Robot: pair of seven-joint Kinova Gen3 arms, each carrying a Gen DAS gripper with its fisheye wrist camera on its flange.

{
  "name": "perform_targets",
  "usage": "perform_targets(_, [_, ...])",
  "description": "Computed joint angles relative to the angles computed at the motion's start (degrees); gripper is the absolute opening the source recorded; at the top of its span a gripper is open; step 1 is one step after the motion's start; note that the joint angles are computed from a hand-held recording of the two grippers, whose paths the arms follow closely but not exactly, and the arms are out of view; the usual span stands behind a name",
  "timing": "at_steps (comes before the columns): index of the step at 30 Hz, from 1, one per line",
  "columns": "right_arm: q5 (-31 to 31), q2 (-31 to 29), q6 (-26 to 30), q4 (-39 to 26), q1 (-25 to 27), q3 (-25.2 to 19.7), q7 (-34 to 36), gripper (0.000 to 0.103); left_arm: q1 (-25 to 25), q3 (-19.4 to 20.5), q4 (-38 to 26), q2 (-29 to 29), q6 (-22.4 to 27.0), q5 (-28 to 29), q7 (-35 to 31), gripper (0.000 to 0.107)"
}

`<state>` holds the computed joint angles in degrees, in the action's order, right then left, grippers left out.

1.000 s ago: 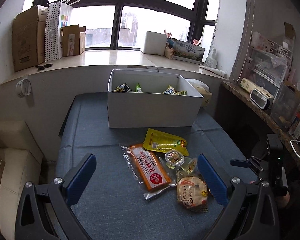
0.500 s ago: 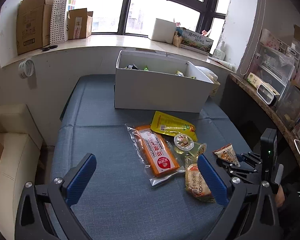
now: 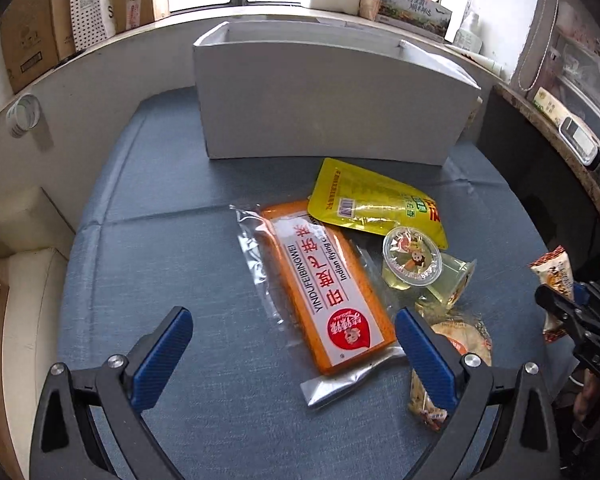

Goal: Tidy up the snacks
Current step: 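Grasp the printed cracker bag with the right tool while the left tool grasps the orange flying-cake packet, then carry both packets into the white box and release them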

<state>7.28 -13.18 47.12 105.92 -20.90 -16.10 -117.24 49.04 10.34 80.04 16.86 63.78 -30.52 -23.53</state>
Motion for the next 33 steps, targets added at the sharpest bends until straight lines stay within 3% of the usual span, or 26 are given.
perform_targets(3, [1.04,-0.19,0.38,-0.41,0.17,-0.56,-0.71,0.044,-0.43,-0.38,-5.5,4.77,3.93,1.64,-2.46,0.103])
perform_targets(7, [1.16,-0.28,0.37,-0.33,0.31,-0.3,-0.95,0.044,-1.31,-1.64,-7.86,7.27,3.13,5.45,-4.1,0.103])
perform_targets(14, [-0.33,0.6,-0.57,-0.22,0.13,0.81,0.56,0.044,0.92,-4.71,-12.55,10.73,6.37,4.05,-4.09,0.102])
perform_targets(16, [-0.21,0.76,-0.7,-0.22,0.04,0.66,0.73,0.044,1.59,-5.23,-12.45,10.53,6.74,3.47,-3.46,0.094])
perform_targets(17, [-0.21,0.81,-0.68,-0.24,-0.02,0.6,0.76,0.044,2.13,-5.46,-12.16,10.17,7.06,2.94,-2.87,0.084])
perform_targets(20, [-0.55,0.86,-0.84,-0.26,-0.2,0.7,0.88,0.044,2.16,-4.75,-9.27,7.71,5.69,2.92,-2.61,0.067])
perform_targets(25, [-0.78,0.81,-1.14,-0.86,-0.67,0.42,1.37,0.044,2.52,-3.2,-1.28,0.92,1.83,0.98,1.82,0.065])
perform_targets(28, [-1.46,0.86,-1.6,-1.67,-1.1,0.54,2.23,0.044,3.15,-1.5,1.81,-2.92,0.41,-3.03,5.27,0.065])
perform_targets(33, [-1.33,2.17,-2.27,-4.35,-1.84,0.21,3.44,0.044,2.13,1.47,0.59,-5.72,2.37,-7.57,5.86,0.065])
